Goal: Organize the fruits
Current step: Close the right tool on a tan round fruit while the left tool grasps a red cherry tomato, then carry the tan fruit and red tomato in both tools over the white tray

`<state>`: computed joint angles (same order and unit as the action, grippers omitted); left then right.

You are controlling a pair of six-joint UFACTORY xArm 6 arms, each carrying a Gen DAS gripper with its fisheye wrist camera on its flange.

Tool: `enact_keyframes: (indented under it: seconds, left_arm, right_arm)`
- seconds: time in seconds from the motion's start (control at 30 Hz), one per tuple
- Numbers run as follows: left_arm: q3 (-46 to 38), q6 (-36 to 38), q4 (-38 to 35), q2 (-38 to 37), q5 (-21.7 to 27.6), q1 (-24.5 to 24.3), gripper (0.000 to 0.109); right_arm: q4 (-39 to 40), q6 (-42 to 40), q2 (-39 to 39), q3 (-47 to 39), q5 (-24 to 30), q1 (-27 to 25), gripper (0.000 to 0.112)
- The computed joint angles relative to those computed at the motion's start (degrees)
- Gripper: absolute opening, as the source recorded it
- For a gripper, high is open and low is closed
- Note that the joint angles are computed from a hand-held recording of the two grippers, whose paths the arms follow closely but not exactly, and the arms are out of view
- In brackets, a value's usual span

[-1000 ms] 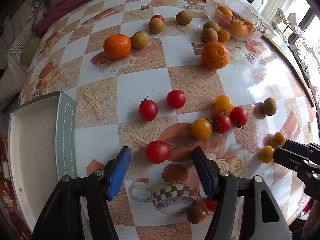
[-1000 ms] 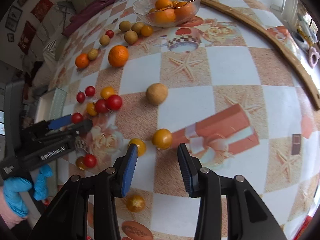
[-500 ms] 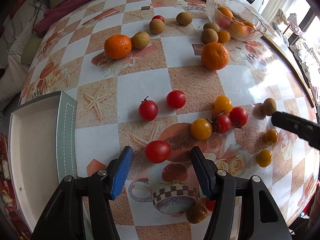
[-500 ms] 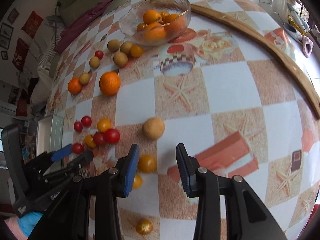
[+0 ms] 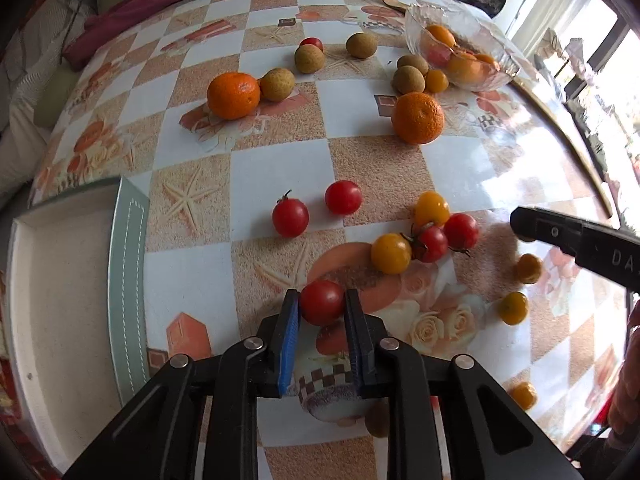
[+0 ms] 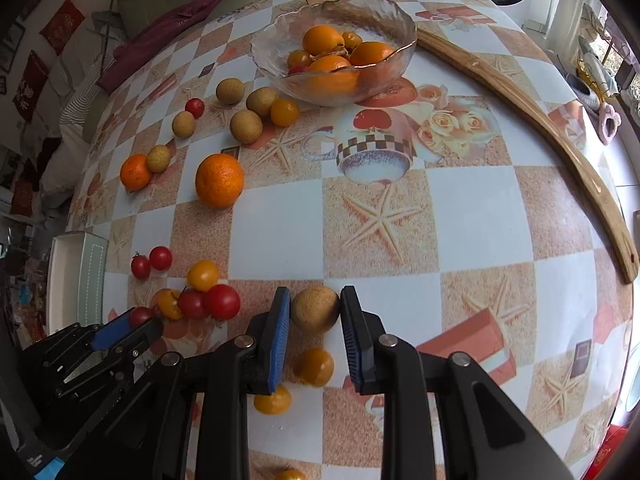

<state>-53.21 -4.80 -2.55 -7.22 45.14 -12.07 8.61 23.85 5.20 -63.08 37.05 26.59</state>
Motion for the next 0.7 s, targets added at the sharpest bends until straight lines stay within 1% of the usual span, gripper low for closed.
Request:
enact_keyframes:
  seconds: [0.2, 0.37, 0.5, 0.6, 0.7]
  left_arm:
    - [1.45, 1.88, -2.79, -3.75, 1.47, 2.04, 0.023]
    - [1.99, 2.5, -3.42, -7.29, 2.66, 3.92, 0.023]
    - [2.72, 2.77, -3.3, -10.32, 3.66, 6.48, 0.023]
    - [3.11, 3.89, -3.21, -11.9, 4.47, 9.86, 0.023]
    - [4.16, 4.5, -2.1, -13.5, 4.52, 13.94, 0.023]
  right_arm:
    - [0.37, 0.93, -3.84, 2.18, 0.37, 1.59, 0.027]
    - [1.1, 0.73, -5.07, 1.07, 1.52, 3.61, 0.027]
    - [1.27, 0.06, -3.6, -3.3, 3.33, 6.08, 0.027]
    - [1.9, -0.82, -1.25, -7.15, 4.49, 7.72, 0.027]
    - [2.52, -1.74, 2.8, -13.19, 5.74, 10.27, 0.027]
